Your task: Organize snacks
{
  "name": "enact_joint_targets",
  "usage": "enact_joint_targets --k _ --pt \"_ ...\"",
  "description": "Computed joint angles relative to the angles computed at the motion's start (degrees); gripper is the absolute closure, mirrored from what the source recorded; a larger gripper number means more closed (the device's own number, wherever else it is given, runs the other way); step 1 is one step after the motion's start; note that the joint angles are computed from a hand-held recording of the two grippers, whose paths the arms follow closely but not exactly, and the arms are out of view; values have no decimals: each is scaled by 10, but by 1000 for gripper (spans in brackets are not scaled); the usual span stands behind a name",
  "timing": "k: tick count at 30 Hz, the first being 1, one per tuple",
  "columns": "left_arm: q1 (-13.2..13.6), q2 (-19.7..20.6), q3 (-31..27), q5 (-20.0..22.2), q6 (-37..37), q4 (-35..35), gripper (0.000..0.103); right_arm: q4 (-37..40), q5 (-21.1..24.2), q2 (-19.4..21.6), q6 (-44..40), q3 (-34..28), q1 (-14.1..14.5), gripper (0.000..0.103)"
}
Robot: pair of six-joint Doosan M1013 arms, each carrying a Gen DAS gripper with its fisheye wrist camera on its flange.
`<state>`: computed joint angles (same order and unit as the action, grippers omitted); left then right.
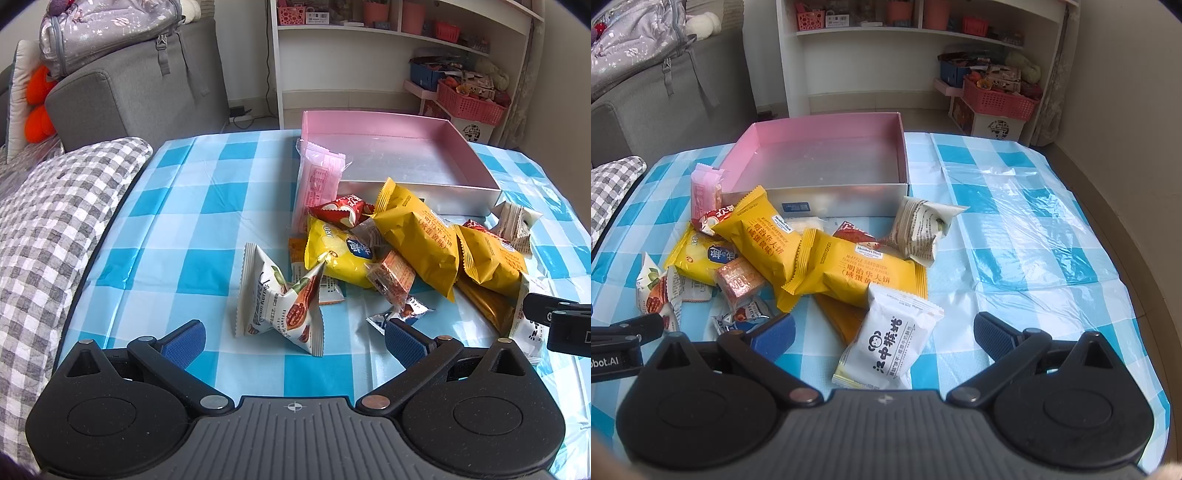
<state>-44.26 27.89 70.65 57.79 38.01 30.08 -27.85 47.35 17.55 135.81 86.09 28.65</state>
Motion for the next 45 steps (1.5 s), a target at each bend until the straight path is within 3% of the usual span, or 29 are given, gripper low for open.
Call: enact_joint_targets --k 14,16,20,26,33,36,39,45 --pt "3 -2 1 -3 -4 15 0 -1 -5 -1 -5 -2 -4 0" --pt "4 -2 3 -7 -3 24 0 10 -24 -3 -21 -1 -9 0" --pt "19 -4 2 -26 41 -23 0 33 -74 -8 -78 2 -20 0" --pt "36 -3 -5 -54 86 -73 0 133 -102 0 -217 -10 -38 1" --pt "48 19 -33 -53 114 -61 1 305 -109 12 -373 -20 -59 13" --pt "56 28 -40 -63 113 -58 1 347 -98 21 -417 -29 -65 26" --pt "67 32 -38 -90 109 -74 3 361 -94 31 -437 -38 -66 32" --pt "84 38 -31 -166 130 -129 11 414 -101 46 -490 -50 -73 35"
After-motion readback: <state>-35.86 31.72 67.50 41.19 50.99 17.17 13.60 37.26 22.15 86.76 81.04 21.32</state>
